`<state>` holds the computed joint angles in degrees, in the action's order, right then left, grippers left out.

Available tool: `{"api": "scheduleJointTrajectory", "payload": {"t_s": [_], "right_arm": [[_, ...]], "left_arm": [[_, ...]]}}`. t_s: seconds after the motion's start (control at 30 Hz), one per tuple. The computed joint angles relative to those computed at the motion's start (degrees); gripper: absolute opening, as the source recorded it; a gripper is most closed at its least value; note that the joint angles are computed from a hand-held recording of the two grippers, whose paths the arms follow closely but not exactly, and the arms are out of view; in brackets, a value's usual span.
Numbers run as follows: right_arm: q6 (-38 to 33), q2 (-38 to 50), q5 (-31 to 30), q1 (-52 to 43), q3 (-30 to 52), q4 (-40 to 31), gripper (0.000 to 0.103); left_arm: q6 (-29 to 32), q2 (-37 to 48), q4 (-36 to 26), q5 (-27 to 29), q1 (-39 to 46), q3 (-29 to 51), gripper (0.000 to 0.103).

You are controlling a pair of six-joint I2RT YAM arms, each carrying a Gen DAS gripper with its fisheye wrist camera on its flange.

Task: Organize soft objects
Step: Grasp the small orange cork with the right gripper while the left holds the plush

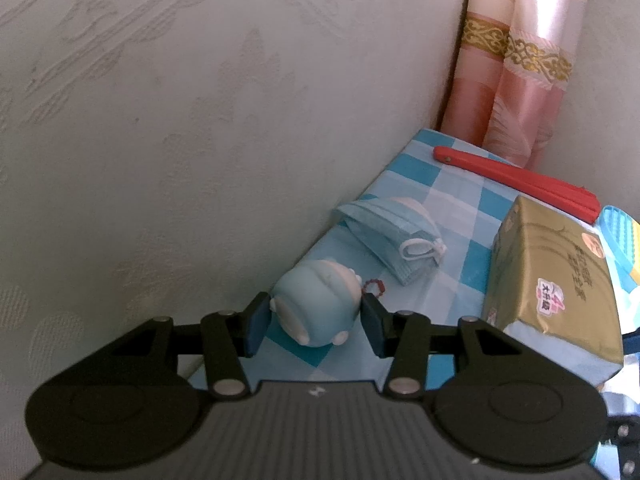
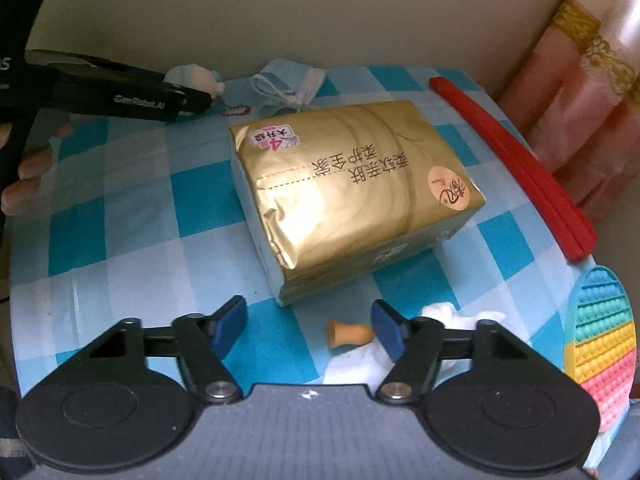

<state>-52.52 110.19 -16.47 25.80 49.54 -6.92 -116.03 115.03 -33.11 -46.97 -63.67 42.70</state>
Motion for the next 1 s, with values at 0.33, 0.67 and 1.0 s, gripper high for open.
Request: {"api": "scheduleJointTrajectory", "payload": {"t_s": [0.33, 0.67, 1.0], "right_arm": [[-1.8, 3.9, -0.2, -1.7, 5.7, -5.3, 0.063], [-1.3, 2.3, 1.2, -2.0, 3.9, -3.8, 0.032], [-0.5, -2.1, -0.8, -2.3, 0.7, -4.1, 0.029]], "left_arm": [[0.0, 0.5, -0.1, -0.2, 0.0, 0.3, 0.048], [-0.1, 0.3, -0.1, -0.2, -0.2, 0.1, 0.048], [1.0, -1.2, -1.9, 0.6, -1.2, 0.4, 0.046]]}}
